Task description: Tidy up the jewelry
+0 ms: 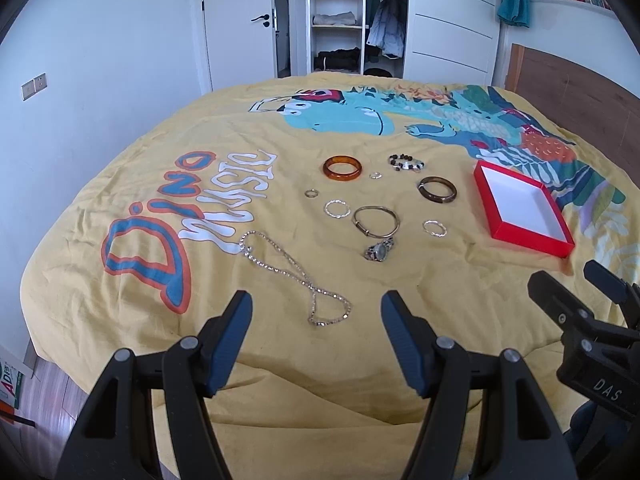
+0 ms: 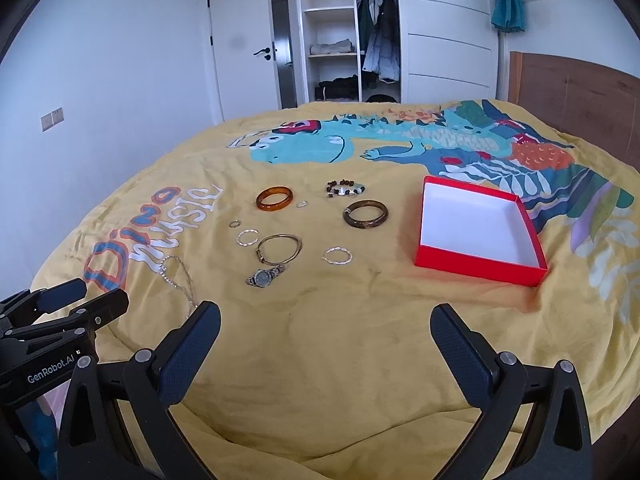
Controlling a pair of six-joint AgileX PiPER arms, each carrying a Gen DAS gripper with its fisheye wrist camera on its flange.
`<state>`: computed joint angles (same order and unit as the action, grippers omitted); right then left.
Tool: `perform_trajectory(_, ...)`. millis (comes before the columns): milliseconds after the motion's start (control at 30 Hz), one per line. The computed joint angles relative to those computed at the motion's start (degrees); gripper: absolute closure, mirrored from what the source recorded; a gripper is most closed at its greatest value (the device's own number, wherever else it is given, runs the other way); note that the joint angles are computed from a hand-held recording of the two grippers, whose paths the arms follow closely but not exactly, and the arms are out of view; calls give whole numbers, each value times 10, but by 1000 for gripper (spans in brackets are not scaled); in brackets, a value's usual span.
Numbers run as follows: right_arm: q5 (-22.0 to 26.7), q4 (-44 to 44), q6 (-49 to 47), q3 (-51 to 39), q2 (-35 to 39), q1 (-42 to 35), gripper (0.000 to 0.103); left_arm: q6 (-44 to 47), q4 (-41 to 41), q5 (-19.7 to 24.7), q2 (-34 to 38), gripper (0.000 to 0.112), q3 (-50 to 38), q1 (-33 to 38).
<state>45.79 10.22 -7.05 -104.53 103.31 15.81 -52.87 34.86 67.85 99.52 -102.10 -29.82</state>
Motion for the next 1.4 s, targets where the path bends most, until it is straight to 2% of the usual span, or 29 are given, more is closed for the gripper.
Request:
perform_trajectory(133, -7, 0, 6, -3, 8, -2, 0, 4, -3, 3, 9, 47, -8, 5)
perform_trajectory(500, 35, 8, 8, -43, 47, -7, 0, 0, 2, -6, 21, 47, -3, 9)
perform_trajectory(733, 46, 15, 5, -54, 59, -11, 0, 7, -4, -8, 27, 47, -3, 12)
perform_trajectory(1400, 56, 23, -6, -77, 88, -8, 1, 39, -39, -17, 49, 47, -5, 33)
